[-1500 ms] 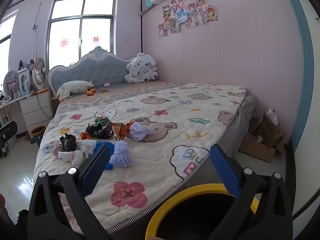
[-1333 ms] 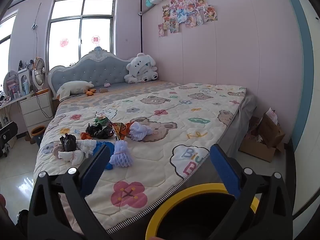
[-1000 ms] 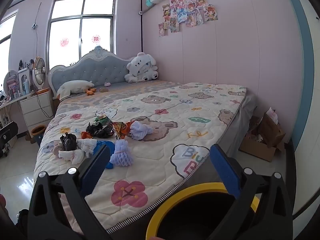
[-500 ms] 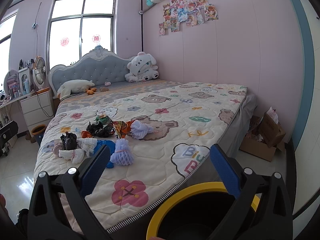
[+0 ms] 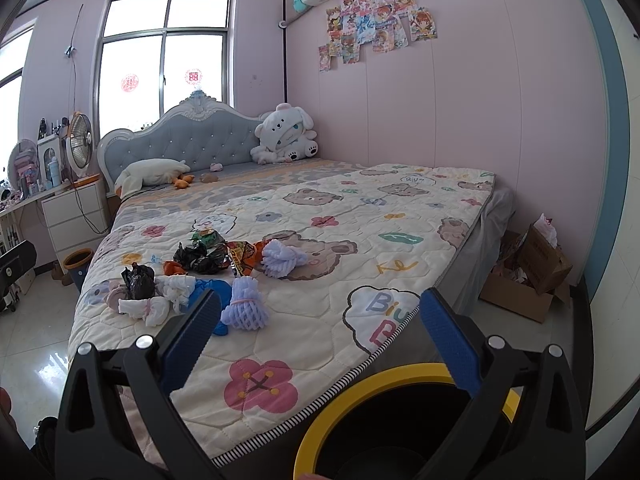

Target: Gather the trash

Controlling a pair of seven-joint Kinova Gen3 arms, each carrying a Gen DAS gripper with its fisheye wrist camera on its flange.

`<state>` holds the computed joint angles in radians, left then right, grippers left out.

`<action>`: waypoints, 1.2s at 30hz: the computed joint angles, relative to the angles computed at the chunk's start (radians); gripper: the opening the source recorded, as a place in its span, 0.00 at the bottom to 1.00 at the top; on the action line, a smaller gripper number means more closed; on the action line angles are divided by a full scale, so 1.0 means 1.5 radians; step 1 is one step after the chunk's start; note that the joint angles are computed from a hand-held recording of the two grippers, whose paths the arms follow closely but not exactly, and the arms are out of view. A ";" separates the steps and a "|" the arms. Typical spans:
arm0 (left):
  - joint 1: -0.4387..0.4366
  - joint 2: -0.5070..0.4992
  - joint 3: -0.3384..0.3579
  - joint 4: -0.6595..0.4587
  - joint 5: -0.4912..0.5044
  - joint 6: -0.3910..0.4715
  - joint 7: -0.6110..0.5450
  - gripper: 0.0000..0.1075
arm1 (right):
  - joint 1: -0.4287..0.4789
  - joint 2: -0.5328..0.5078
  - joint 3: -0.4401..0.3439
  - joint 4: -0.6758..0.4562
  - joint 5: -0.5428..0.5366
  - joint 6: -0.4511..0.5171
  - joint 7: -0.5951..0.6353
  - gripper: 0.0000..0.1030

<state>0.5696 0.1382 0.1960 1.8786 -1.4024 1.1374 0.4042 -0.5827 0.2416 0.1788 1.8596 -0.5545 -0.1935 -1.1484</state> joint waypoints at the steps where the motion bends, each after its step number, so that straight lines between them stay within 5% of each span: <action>1: 0.000 0.000 0.000 0.000 0.001 0.000 0.000 0.89 | -0.001 0.000 0.000 0.000 -0.001 0.000 0.001 0.93; 36: 0.002 0.005 -0.003 -0.008 0.001 -0.001 -0.005 0.89 | 0.005 0.004 -0.015 0.007 -0.011 -0.015 0.010 0.93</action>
